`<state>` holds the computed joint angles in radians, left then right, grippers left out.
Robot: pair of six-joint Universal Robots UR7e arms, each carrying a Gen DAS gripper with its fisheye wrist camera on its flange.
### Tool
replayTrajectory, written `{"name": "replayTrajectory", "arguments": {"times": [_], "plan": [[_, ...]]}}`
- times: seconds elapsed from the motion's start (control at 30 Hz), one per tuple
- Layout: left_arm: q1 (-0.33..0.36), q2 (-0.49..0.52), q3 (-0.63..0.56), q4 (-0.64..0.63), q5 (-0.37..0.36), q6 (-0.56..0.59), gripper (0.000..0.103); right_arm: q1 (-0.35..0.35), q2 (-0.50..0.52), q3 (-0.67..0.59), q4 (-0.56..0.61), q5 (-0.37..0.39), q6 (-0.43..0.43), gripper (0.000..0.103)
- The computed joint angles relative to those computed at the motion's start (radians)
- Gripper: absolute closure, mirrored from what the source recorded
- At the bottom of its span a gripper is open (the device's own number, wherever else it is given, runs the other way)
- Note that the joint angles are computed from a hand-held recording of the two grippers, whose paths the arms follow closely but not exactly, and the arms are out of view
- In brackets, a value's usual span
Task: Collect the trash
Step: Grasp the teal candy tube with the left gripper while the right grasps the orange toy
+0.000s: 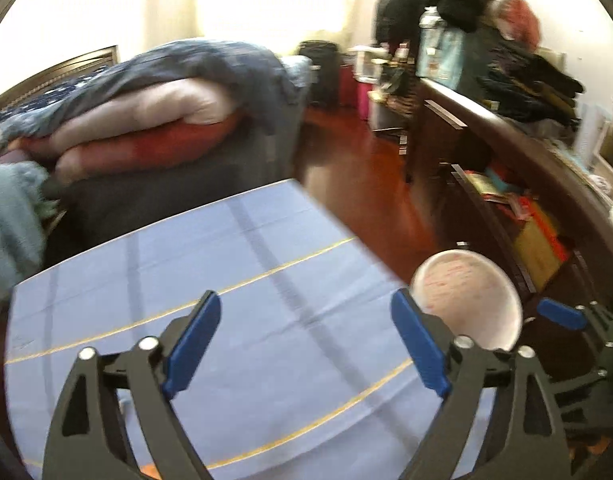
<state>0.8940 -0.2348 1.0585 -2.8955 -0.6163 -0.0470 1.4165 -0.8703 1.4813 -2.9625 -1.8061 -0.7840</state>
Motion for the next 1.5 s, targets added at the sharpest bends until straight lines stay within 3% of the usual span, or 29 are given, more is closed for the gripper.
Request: {"name": "replayTrajectory", "arguments": {"times": [0.17, 0.37, 0.43, 0.5, 0.67, 0.77, 0.87, 0.93, 0.97, 1.0, 1.1, 1.37, 1.5], "plan": [[0.018, -0.137, 0.216, 0.014, 0.126, -0.102, 0.011, 0.037, -0.014, 0.068, 0.026, 0.020, -0.031, 0.008], [0.069, -0.262, 0.377, 0.133, 0.156, -0.250, 0.012, 0.082, -0.004, 0.128, 0.039, 0.017, -0.070, 0.008], [0.089, -0.288, 0.408, 0.147, 0.128, -0.249, 0.018, 0.093, -0.005, 0.152, 0.035, 0.016, -0.084, 0.008], [0.107, -0.311, 0.429, 0.171, 0.083, -0.247, 0.033, 0.106, -0.001, 0.170, 0.030, 0.013, -0.095, 0.008], [0.130, -0.328, 0.459, 0.155, 0.051, -0.210, 0.034, 0.126, 0.010, 0.189, 0.030, -0.002, -0.111, 0.008], [0.142, -0.327, 0.465, 0.142, 0.020, -0.191, 0.050, 0.136, 0.016, 0.199, 0.023, -0.010, -0.117, 0.008], [0.145, -0.326, 0.477, 0.103, 0.007, -0.163, 0.055, 0.144, 0.020, 0.208, 0.015, -0.019, -0.120, 0.008], [0.144, -0.324, 0.481, 0.086, 0.009, -0.152, 0.064, 0.149, 0.024, 0.208, 0.018, -0.022, -0.118, 0.008], [0.141, -0.324, 0.487, 0.074, 0.011, -0.152, 0.076, 0.151, 0.025, 0.211, 0.017, -0.024, -0.116, 0.008], [0.141, -0.325, 0.490, 0.066, 0.013, -0.151, 0.078, 0.154, 0.028, 0.210, 0.017, -0.026, -0.114, 0.008], [0.145, -0.341, 0.516, 0.023, -0.007, -0.164, 0.080, 0.161, 0.039, 0.210, 0.019, -0.021, -0.114, 0.008], [0.134, -0.409, 0.623, -0.089, 0.062, -0.200, 0.080, 0.190, 0.111, 0.183, 0.041, -0.023, -0.133, 0.008], [0.135, -0.438, 0.656, -0.103, 0.077, -0.204, 0.080, 0.204, 0.160, 0.159, 0.043, -0.050, -0.144, 0.018]]}}
